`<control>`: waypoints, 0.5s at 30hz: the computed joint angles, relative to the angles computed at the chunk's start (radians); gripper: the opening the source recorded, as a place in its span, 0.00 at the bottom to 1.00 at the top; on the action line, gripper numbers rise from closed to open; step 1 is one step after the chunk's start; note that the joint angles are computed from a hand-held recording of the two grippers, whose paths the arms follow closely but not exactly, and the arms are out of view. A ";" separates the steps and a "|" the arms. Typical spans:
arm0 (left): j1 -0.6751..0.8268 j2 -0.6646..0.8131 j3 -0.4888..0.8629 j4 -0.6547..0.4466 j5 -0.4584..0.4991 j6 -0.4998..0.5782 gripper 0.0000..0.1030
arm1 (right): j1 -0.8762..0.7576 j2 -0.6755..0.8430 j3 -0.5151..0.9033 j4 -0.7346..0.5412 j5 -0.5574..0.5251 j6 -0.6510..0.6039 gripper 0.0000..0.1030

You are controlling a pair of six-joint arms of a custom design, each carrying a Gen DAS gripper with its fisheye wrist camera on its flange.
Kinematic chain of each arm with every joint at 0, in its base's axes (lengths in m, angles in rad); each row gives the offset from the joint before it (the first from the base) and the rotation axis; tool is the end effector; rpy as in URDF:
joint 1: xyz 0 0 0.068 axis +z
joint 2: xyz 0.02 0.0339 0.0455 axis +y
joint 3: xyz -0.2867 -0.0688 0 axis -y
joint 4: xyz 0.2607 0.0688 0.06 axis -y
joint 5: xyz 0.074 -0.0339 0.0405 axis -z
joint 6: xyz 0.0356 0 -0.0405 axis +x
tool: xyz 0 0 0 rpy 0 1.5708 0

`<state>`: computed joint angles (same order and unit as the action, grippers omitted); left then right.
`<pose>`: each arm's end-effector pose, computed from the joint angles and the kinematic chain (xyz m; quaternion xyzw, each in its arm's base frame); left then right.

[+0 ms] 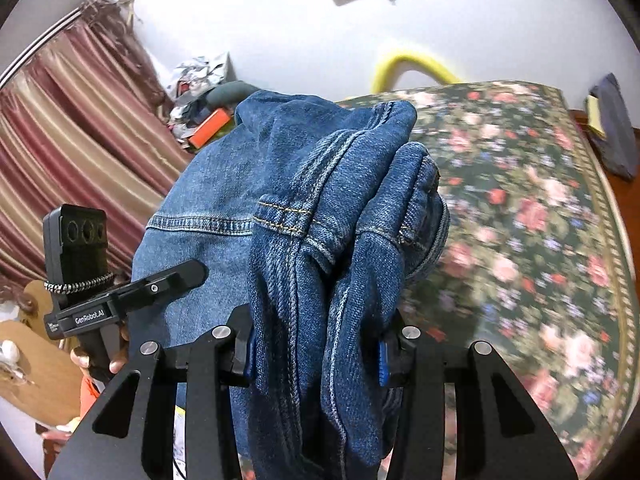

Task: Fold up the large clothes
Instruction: 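Lift the folded jacket with both tools and carry it onto the red cloth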

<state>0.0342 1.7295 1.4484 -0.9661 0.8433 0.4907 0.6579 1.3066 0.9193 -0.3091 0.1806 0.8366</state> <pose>0.3642 -0.0141 0.2893 0.2680 0.8622 -0.3520 0.2467 0.2356 0.1740 0.2774 0.1185 0.8952 0.2267 0.3648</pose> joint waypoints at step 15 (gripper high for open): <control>0.073 0.434 0.119 0.211 -0.179 -0.006 0.58 | -0.114 0.624 0.158 0.331 -0.214 0.009 0.42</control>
<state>0.1071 2.1638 1.5676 -0.7548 0.6643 0.4846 0.5442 1.9305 1.0771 0.0224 -0.0329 0.8461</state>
